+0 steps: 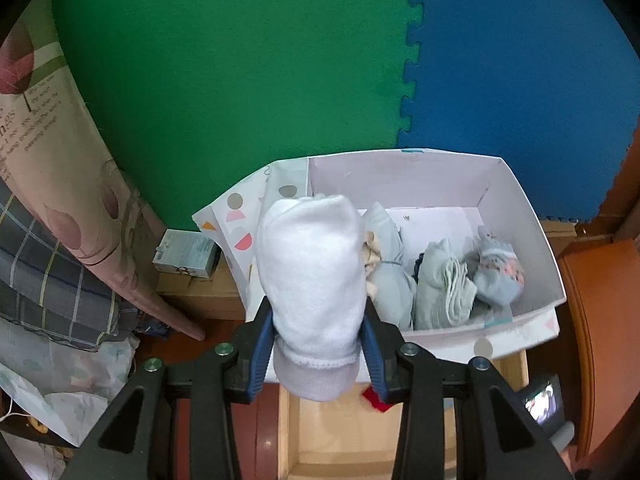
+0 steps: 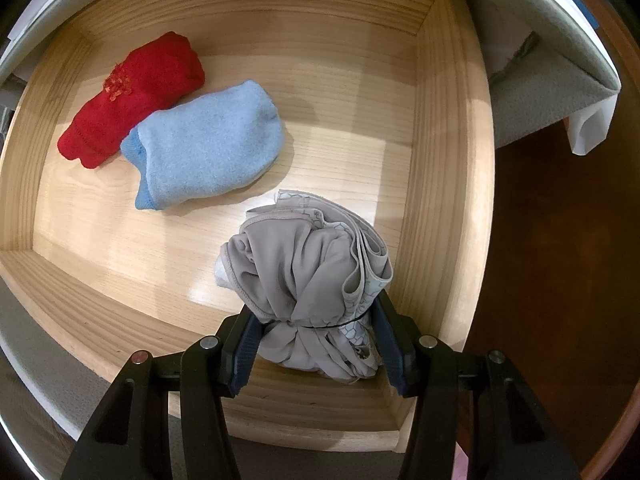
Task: Take underwear out of drawer
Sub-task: 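Lower the white sock into the box and open the left gripper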
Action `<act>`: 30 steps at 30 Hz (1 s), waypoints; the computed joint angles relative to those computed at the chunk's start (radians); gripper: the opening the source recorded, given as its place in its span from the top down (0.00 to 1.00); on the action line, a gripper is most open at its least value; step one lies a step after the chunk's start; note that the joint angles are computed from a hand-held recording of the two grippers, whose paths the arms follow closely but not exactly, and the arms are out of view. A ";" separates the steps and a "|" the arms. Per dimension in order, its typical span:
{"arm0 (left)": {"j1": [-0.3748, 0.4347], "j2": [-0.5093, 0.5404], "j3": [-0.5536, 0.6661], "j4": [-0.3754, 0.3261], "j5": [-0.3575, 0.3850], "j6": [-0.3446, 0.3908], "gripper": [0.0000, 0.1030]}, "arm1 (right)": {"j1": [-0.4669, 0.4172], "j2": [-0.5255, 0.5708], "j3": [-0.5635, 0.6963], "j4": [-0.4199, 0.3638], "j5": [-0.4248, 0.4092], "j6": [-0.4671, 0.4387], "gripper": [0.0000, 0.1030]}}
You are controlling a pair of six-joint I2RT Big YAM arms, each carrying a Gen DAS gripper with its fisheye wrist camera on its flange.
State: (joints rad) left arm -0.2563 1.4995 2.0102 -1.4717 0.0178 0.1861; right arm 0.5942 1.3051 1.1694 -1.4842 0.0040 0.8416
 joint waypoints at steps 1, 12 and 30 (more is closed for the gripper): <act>-0.004 0.007 0.002 0.003 -0.002 -0.003 0.60 | 0.001 0.001 0.001 0.000 0.000 0.000 0.53; -0.058 0.103 0.032 0.021 -0.025 -0.052 0.60 | -0.004 -0.001 -0.009 0.006 -0.003 0.007 0.52; -0.079 0.145 -0.047 0.067 -0.048 -0.052 0.60 | -0.013 0.017 0.008 -0.001 -0.003 -0.004 0.52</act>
State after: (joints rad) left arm -0.3350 1.6449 1.9631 -1.4043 -0.0302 0.1337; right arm 0.5814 1.3222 1.1777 -1.4849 0.0009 0.8379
